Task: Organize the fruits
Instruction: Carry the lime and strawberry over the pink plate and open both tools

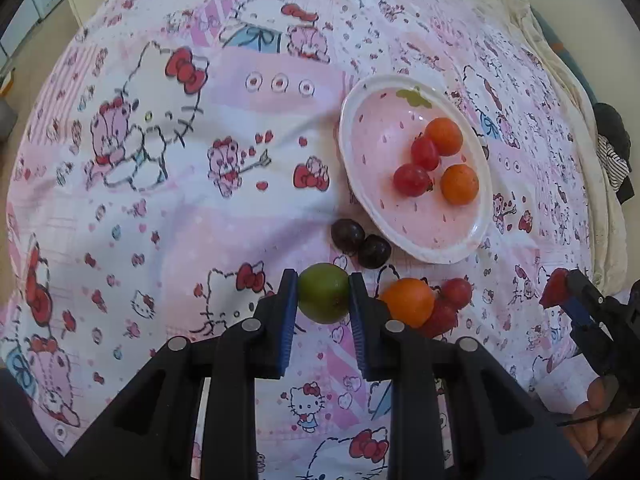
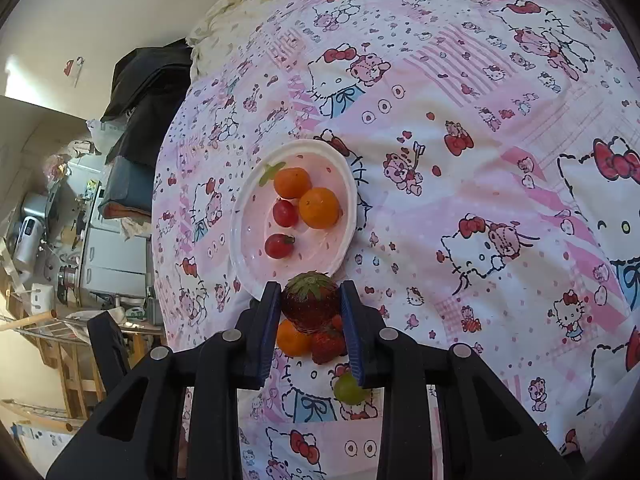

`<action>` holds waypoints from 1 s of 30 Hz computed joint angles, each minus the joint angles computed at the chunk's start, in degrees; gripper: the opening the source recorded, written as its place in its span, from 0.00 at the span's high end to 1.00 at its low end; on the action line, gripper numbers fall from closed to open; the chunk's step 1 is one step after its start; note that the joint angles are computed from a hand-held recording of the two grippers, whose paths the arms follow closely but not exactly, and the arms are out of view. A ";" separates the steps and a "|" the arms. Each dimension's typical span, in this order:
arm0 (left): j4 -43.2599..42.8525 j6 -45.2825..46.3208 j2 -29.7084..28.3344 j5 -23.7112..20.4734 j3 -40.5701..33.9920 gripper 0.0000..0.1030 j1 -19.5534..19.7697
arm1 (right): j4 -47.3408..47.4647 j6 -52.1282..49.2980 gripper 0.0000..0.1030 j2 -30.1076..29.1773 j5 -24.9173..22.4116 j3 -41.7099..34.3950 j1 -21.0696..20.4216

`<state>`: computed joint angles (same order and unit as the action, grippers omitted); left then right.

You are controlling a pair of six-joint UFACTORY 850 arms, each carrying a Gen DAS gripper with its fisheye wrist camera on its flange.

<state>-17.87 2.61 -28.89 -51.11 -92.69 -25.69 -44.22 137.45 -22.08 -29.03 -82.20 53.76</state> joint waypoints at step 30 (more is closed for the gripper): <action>9.25 5.32 -19.13 0.96 -28.72 0.79 -5.69 | 24.93 -43.64 0.69 -11.84 -0.26 -13.97 -12.61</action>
